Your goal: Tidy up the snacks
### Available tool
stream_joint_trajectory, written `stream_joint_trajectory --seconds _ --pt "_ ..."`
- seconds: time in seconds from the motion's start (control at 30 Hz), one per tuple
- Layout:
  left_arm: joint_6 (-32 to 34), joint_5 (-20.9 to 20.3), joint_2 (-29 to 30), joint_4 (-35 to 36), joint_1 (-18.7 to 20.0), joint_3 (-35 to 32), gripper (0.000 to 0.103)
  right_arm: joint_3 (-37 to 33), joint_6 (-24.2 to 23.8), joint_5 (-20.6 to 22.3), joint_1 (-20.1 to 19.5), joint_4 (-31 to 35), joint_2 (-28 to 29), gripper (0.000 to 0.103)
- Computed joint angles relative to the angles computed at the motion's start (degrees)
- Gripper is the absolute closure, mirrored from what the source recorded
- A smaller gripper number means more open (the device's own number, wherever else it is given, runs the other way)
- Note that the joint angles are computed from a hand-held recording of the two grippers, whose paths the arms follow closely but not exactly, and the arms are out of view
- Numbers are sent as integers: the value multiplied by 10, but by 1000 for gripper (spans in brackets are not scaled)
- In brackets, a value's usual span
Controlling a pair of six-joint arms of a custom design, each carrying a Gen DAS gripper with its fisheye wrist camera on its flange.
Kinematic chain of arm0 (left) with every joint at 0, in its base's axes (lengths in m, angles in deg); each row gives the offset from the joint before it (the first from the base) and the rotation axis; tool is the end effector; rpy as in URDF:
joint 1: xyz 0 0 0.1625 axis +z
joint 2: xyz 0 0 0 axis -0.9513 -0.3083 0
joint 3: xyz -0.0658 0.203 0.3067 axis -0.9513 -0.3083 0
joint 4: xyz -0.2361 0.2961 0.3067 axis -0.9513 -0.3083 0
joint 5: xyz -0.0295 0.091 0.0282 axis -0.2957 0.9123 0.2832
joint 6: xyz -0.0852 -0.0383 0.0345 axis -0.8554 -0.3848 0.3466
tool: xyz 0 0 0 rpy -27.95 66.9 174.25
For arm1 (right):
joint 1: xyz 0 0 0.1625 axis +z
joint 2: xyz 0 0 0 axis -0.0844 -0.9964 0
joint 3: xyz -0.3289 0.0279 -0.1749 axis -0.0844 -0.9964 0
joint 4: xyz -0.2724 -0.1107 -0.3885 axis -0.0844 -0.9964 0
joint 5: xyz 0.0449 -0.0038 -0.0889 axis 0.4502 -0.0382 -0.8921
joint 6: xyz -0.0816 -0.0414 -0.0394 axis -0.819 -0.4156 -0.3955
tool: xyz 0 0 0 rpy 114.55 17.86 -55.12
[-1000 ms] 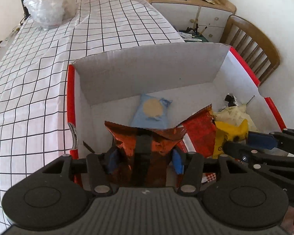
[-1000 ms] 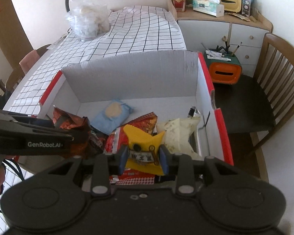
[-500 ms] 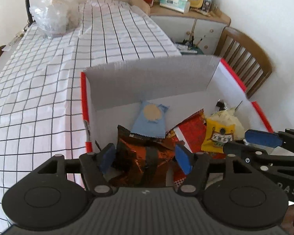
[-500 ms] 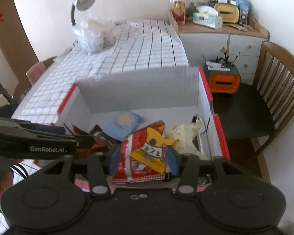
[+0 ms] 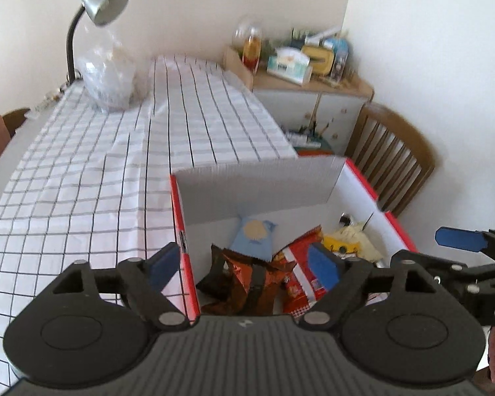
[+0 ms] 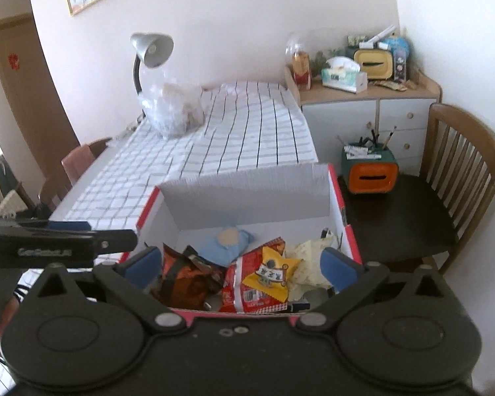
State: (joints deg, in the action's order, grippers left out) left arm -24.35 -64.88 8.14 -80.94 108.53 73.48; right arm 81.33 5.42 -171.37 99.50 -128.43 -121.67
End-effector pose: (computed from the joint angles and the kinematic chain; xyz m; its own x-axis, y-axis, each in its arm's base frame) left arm -0.4604 -0.5959 0.0908 -0.7808 0.2393 -0.5771 0.5589 0.6802 -0.4743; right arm 0.1441 -0.5520 0.4296 -0.8229 -0.1143 0.5566 -0.4914 0.6351 -0.5960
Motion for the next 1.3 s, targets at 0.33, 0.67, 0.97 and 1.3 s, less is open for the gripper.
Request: stream_joint_trajectory --seconds 0.33,0.67,0.97,1.3 --pt "-10 15 -40 -39 -27 52 2 44 12 33 3 -47 -53 0" --pt "-29 24 -70 -30 -49 83 2 79 -7 40 13 -110 -71 0" --pt "-58 34 -82 -6 -55 94 2 86 -25 20 16 -115 -74 0" --pt "-69 43 -83 1 -58 96 2 83 -19 3 23 -111 -66 0"
